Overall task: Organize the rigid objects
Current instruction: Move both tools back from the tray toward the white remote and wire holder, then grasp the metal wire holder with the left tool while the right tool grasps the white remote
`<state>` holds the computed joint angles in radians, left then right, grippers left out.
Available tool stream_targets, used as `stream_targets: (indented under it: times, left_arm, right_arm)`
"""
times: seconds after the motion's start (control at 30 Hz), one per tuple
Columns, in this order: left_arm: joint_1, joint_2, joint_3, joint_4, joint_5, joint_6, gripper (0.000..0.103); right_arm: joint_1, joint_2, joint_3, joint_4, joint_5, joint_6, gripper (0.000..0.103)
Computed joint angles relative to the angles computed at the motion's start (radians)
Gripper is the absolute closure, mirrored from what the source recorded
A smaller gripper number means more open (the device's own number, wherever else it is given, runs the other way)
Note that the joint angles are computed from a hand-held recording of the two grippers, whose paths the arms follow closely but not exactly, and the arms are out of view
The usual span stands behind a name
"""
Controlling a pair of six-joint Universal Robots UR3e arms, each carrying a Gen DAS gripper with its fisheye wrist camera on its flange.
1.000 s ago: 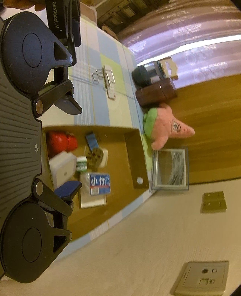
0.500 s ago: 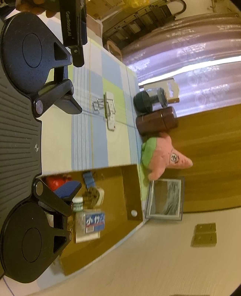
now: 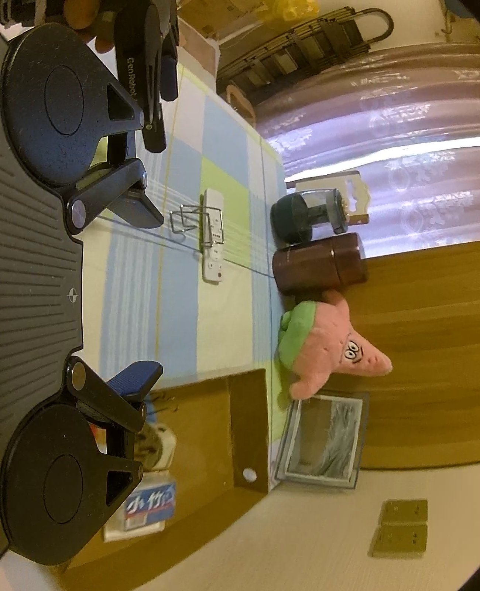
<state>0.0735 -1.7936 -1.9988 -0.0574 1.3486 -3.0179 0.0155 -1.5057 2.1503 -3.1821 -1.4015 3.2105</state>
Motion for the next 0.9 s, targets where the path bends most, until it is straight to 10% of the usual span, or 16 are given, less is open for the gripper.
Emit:
stream_targets:
  times: [0.9]
  left_arm:
    - [-0.124, -0.646, 0.679, -0.015, 0.087, -0.05, 0.055]
  right_arm:
    - [-0.014, 0.51, -0.507, 0.019, 0.009, -0.051, 0.027]
